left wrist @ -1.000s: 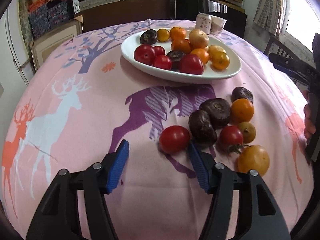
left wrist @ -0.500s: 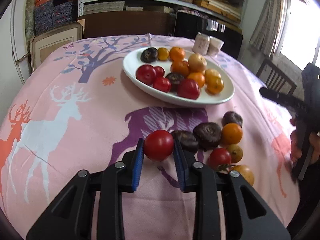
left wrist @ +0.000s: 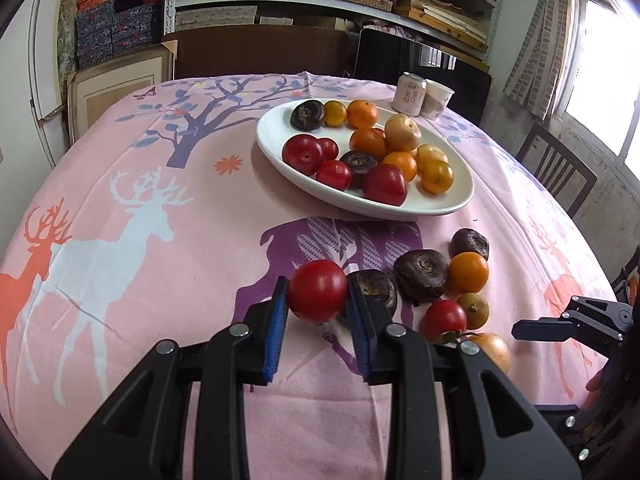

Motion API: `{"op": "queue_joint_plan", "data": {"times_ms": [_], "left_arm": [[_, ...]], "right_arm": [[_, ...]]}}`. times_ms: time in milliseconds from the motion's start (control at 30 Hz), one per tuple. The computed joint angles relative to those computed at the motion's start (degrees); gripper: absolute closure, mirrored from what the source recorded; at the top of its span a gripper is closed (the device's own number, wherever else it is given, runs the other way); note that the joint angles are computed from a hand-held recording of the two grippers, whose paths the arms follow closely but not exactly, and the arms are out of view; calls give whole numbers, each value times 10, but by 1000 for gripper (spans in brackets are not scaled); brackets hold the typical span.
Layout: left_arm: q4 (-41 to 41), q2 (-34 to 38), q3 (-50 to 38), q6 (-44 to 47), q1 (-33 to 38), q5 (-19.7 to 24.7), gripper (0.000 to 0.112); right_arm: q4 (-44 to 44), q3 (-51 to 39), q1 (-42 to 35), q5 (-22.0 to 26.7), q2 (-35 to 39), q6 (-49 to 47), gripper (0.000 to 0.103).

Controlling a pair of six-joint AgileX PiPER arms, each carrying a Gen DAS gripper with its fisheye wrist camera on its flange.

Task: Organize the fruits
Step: 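Close the left tool on a red tomato while the right tool grasps a pale yellow fruit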

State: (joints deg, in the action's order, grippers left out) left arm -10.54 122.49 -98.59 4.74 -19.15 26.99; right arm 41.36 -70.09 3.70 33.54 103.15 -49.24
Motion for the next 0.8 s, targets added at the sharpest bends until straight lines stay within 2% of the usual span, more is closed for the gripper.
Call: {"op": "queue_joint_plan", "data": {"times_ms": [100,200,300,333,800], "left_arm": [[5,2,-3,-6,0,4,84],[6,7,-10,-8,1,12,84],[4,6,-8,-4,1,10,84],[4,7,-10,-3,1,11,84],[4,8,-10,-4,1,11,84]], "right_arm": [[-76,-32,22,4,28,93,34],[-96,-24,39,-19,25,116,40],[-90,-17,35,-27,21,119,52],[-76,-16,28,-21,20,108,60],[18,10,-13,-22,4,34,60]]}}
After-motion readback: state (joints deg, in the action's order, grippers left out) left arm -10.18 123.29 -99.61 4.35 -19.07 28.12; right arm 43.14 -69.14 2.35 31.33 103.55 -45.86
